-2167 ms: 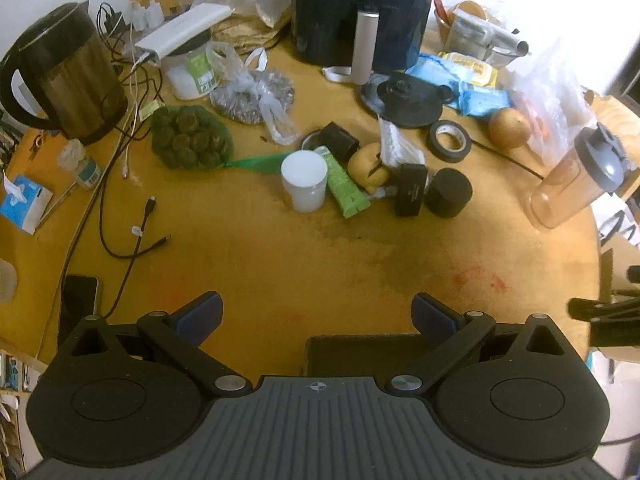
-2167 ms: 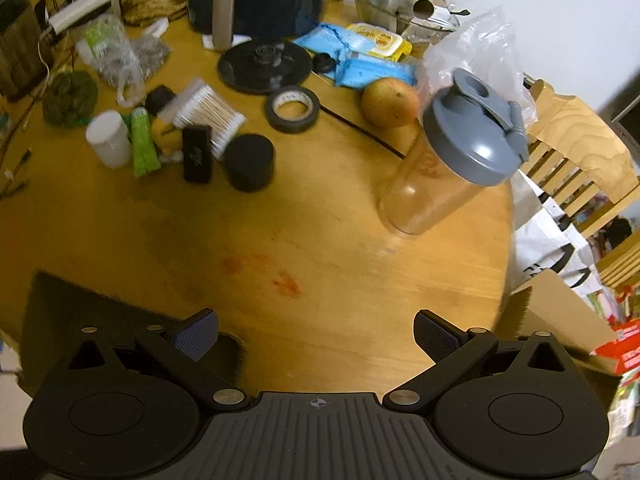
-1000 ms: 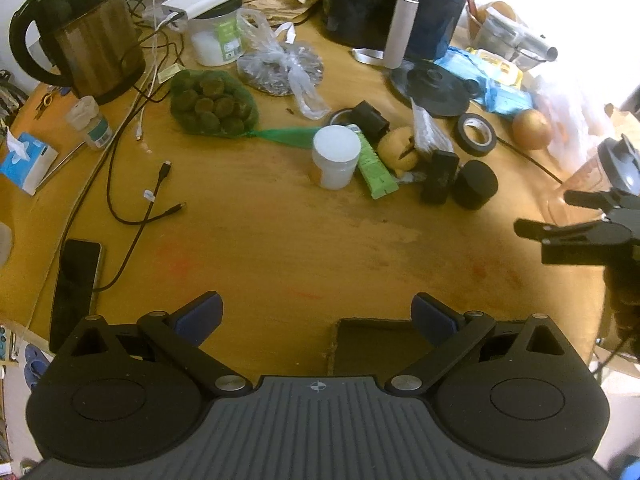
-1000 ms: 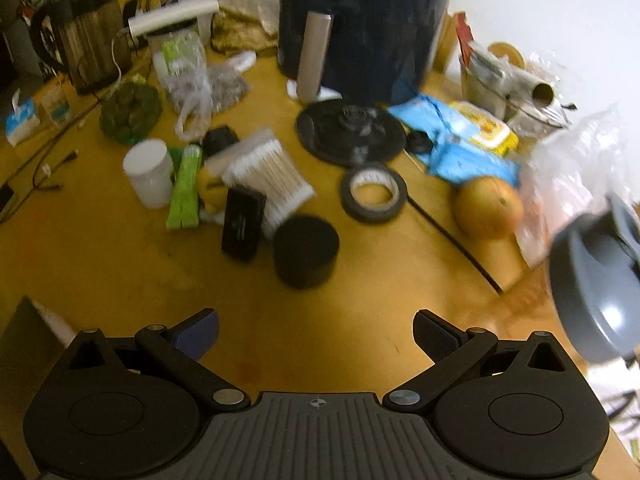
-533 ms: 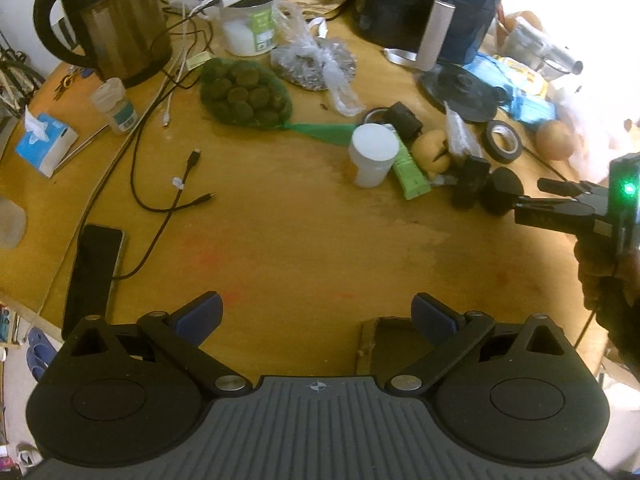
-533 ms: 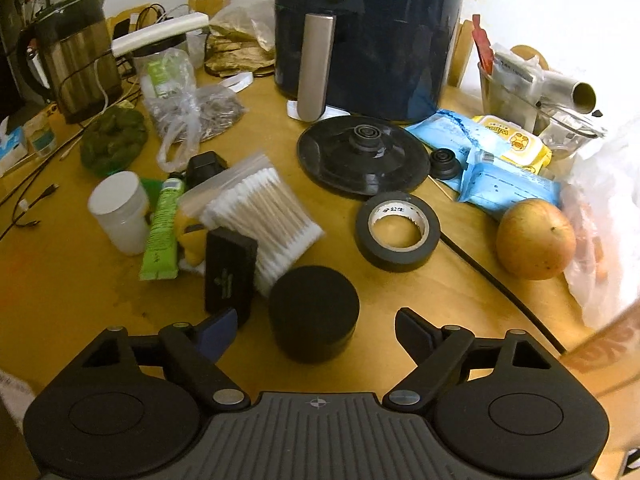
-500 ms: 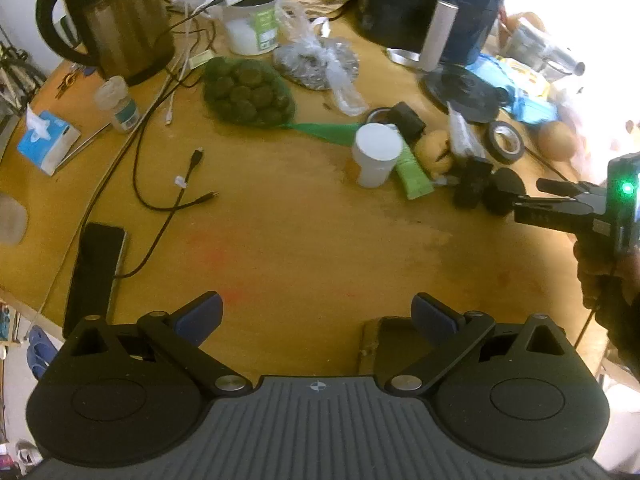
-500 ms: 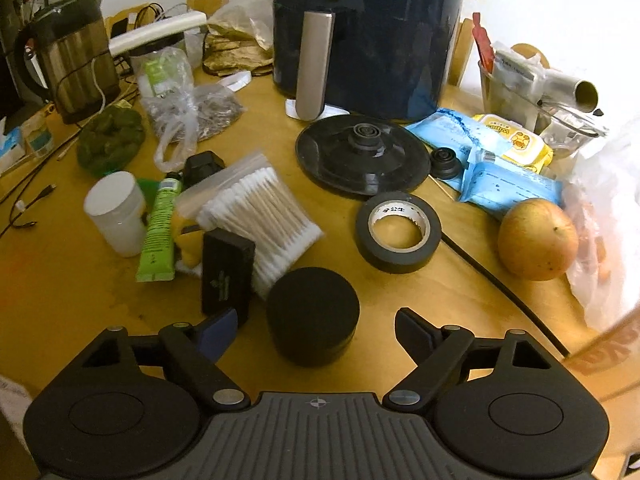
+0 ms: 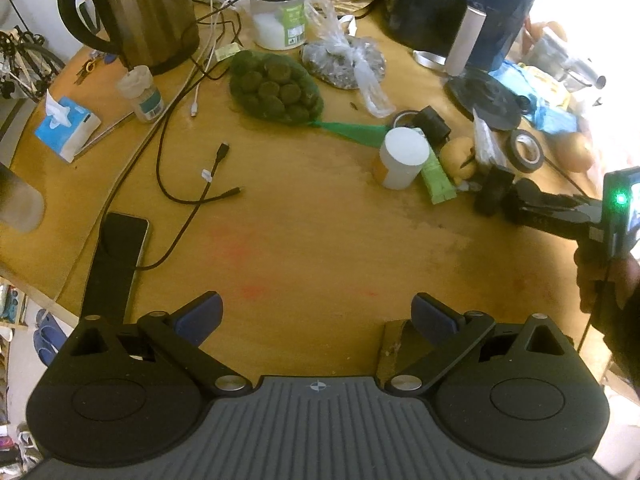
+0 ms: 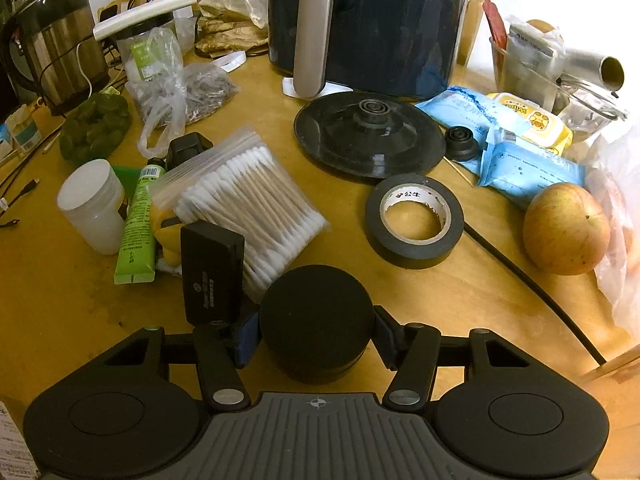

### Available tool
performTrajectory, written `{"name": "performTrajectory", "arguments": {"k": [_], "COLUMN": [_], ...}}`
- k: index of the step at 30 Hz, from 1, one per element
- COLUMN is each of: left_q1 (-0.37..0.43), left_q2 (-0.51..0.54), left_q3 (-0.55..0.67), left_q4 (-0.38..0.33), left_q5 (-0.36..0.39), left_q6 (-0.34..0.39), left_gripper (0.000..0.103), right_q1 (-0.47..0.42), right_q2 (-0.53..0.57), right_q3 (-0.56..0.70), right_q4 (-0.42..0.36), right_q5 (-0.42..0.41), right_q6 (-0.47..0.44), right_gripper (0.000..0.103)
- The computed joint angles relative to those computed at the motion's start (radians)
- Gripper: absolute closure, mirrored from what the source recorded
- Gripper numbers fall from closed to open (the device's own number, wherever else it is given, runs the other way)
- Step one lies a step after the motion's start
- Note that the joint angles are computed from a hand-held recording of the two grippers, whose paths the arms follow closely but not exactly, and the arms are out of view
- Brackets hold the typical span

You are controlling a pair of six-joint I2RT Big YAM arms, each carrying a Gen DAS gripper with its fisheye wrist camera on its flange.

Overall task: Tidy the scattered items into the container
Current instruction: 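Close the right gripper around the black round cylinder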

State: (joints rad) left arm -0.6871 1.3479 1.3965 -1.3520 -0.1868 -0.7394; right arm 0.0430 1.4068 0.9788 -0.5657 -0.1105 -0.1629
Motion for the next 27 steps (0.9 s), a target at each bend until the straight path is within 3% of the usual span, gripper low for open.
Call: {"name": "performTrajectory", "arguments": {"k": [14,27], "left_q1": [-0.036,-0.069], "left_q2": [0.059,0.086], "left_q3": [0.132,0.157], "left_q4": [-0.016,0.007], "left_q5": [0.01,0.05], "left_q6": [0.028,0.018], "left_gripper": [0.0,0.0], "right_q1": [-0.034,-0.065], "right_q2": [-0.159,-0.298], "right_q3": [-0.01,-0.029], "right_q4": [-0.111,-0.193], "right_q5": [-0.056,-0.109], "right_q6": [-0.037,-0.015], "right_gripper": [0.043,0.043]}}
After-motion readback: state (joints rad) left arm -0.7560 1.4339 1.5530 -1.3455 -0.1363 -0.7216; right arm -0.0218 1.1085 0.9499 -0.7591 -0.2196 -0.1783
